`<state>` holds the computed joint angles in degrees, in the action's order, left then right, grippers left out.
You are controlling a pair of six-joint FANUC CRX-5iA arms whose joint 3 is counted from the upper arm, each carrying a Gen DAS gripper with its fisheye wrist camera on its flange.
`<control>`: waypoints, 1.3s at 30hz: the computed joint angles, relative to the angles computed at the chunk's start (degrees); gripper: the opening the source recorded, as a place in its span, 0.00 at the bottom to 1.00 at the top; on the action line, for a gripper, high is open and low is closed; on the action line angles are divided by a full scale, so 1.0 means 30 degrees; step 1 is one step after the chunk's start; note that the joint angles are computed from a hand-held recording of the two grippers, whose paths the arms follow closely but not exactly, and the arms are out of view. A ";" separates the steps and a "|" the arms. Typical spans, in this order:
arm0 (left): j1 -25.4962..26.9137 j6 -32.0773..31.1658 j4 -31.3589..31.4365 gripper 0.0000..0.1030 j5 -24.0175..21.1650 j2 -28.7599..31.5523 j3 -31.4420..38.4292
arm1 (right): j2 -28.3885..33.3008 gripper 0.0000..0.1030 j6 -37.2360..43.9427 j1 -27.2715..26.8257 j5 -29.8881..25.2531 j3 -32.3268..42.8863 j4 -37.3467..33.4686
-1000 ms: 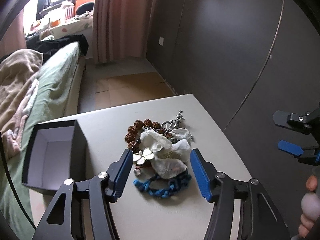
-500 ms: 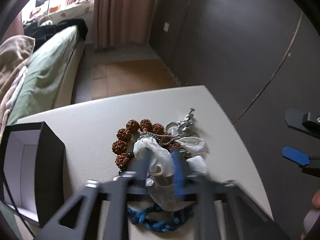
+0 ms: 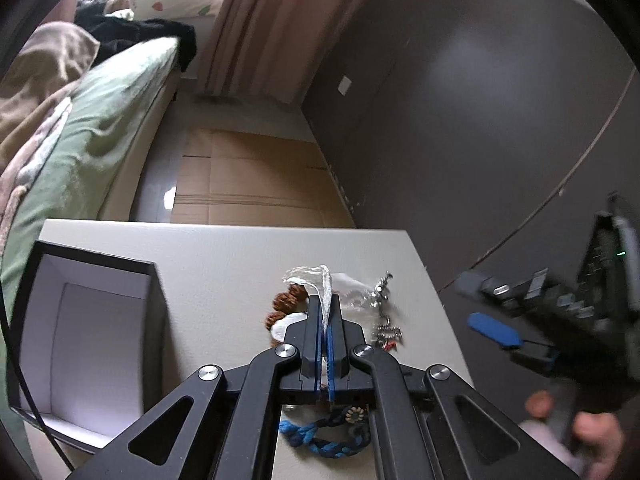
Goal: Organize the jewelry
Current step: 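Grasp the white tissue with the left tool while the right tool grasps the silver chain, then lower the tissue into the black box and open the left tool while the right lifts the chain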
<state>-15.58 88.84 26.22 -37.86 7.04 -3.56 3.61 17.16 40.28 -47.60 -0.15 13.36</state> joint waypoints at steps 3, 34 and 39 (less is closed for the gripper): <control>0.0446 -0.0618 0.1178 0.01 0.0216 -0.0372 -0.0578 | 0.1015 0.65 0.1025 -0.0174 -0.0815 0.1212 -0.0689; 0.3888 -0.2690 0.4386 0.01 0.1131 -0.3902 -0.4273 | 0.4772 0.15 0.2969 0.0976 -0.5381 0.4609 0.1120; 0.4209 -0.1878 0.3554 0.01 0.0696 -0.4276 -0.4322 | 0.3023 0.15 0.2223 0.1040 -0.3130 0.2893 0.0536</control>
